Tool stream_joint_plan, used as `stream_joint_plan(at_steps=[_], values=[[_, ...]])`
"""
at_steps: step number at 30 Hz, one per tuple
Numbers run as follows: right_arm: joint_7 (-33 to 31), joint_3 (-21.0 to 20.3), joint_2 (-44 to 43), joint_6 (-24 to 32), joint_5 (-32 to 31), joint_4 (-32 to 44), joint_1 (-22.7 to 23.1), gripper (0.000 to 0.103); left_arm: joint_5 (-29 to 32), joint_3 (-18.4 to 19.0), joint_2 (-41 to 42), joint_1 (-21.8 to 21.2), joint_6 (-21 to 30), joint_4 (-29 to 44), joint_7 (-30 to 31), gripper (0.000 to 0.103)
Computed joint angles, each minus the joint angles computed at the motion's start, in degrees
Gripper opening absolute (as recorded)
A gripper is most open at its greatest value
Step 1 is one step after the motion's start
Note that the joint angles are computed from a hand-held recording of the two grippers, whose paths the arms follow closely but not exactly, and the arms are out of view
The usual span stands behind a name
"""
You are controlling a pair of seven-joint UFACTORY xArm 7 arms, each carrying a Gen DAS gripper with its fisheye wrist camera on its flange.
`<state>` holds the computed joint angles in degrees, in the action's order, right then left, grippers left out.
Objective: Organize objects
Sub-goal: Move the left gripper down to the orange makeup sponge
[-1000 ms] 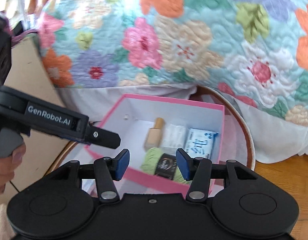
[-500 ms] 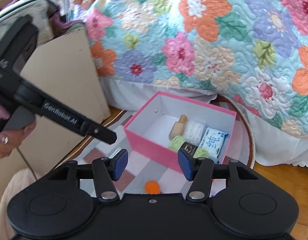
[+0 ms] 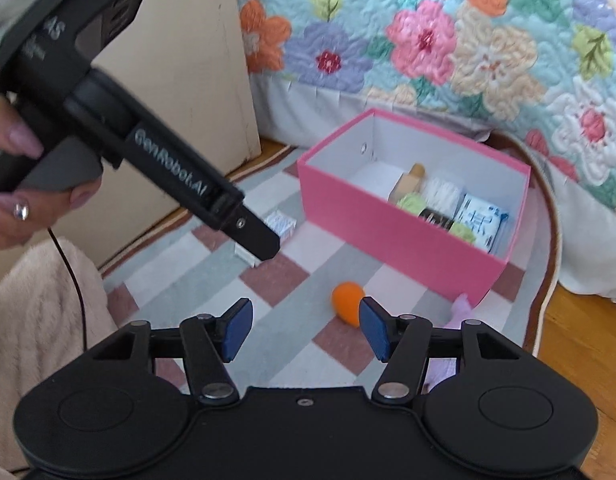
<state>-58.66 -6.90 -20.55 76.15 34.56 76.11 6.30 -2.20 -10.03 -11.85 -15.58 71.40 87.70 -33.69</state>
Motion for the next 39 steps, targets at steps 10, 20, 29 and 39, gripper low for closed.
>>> stream_joint_plan(at_steps=[10, 20, 29, 39], values=[[-5.01, 0.64, -5.89, -14.37, 1.84, -13.97, 2.72, 0.075, -0.67, 0.59, -2.10, 1.29, -10.60, -11.42, -2.26, 0.086], [-5.21, 0.46, -3.17, -21.06, 2.73, -16.12, 5.36, 0.075, -2.52, 1.27, 0.37, 0.98, -16.33, -15.28, -3.77, 0.085], [-5.42, 3.80, 2.46, -27.35, 0.78, -17.34, 4.90, 0.075, -5.55, 1.64, 0.41, 0.51, -29.94, -22.92, -5.43, 0.073], [-5.74, 4.08, 3.43, -35.73, 2.21, -21.34, 6.50, 0.071, -12.29, 2.56, 1.75, -0.88, -38.29, -26.95, -2.18, 0.057]])
